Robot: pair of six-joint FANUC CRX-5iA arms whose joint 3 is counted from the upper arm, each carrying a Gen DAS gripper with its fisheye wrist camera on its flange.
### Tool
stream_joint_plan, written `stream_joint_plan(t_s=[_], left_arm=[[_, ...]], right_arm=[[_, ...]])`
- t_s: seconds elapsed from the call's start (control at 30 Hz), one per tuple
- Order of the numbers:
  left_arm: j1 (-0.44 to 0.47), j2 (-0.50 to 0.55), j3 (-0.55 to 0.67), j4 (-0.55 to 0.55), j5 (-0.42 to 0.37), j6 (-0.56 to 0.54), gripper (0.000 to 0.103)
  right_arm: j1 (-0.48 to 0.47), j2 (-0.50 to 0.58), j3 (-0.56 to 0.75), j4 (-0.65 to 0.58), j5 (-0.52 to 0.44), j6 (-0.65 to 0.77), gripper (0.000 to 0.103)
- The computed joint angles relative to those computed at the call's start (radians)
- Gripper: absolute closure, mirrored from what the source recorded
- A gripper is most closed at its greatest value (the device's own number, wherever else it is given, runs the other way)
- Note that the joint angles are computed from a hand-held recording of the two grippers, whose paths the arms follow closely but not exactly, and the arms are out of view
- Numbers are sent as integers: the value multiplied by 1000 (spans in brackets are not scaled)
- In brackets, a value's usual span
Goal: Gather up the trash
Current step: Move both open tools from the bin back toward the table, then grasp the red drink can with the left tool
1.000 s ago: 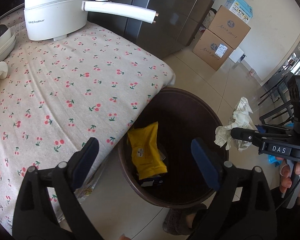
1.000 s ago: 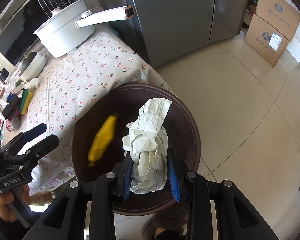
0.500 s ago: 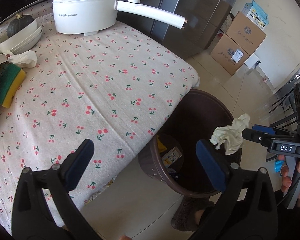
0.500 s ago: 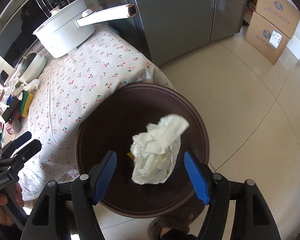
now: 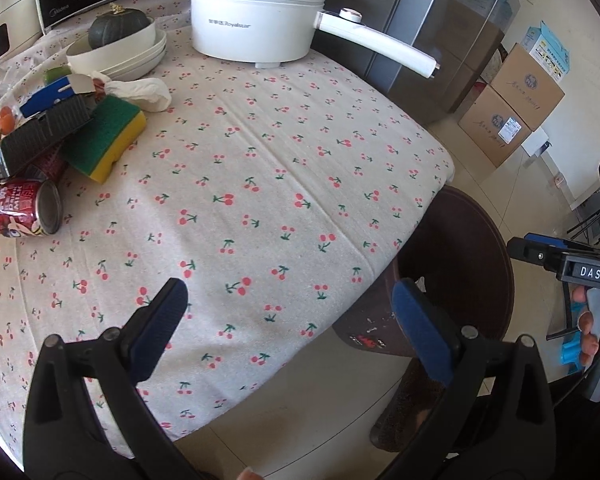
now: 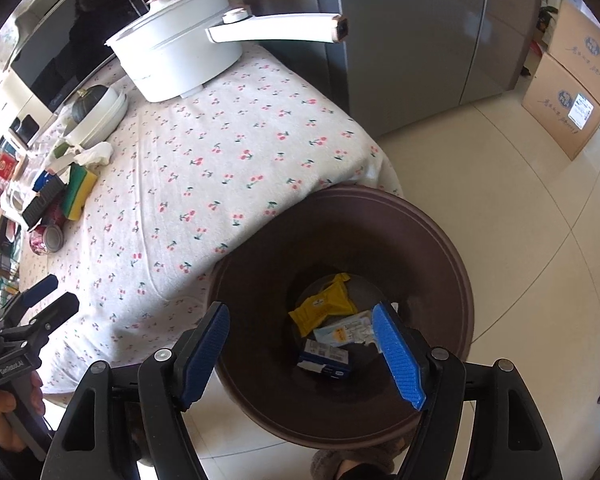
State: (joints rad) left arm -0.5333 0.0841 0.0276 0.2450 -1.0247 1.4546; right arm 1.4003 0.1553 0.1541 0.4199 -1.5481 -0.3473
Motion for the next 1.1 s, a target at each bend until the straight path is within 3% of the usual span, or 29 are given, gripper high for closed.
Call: stream_joint_plan(t_s=[0.3, 0.57, 0.8, 1.0, 1.1], left_arm=[[147, -57, -7, -111, -22, 39, 1], [243, -55, 11, -224, 22, 42, 1], [274, 4, 16, -191, 67, -5, 1], [276, 82, 76, -171, 4, 20, 1], [298, 88, 55, -108, 13, 26, 1]], right_arm=[[-86, 173, 234, -6, 22, 234, 21], [-161, 353, 489, -63, -7, 438, 16], [-201, 467, 650, -106, -40, 512, 16], [-214, 498, 690, -121, -45, 524, 16], [-216, 500, 691, -122, -48, 519, 16]])
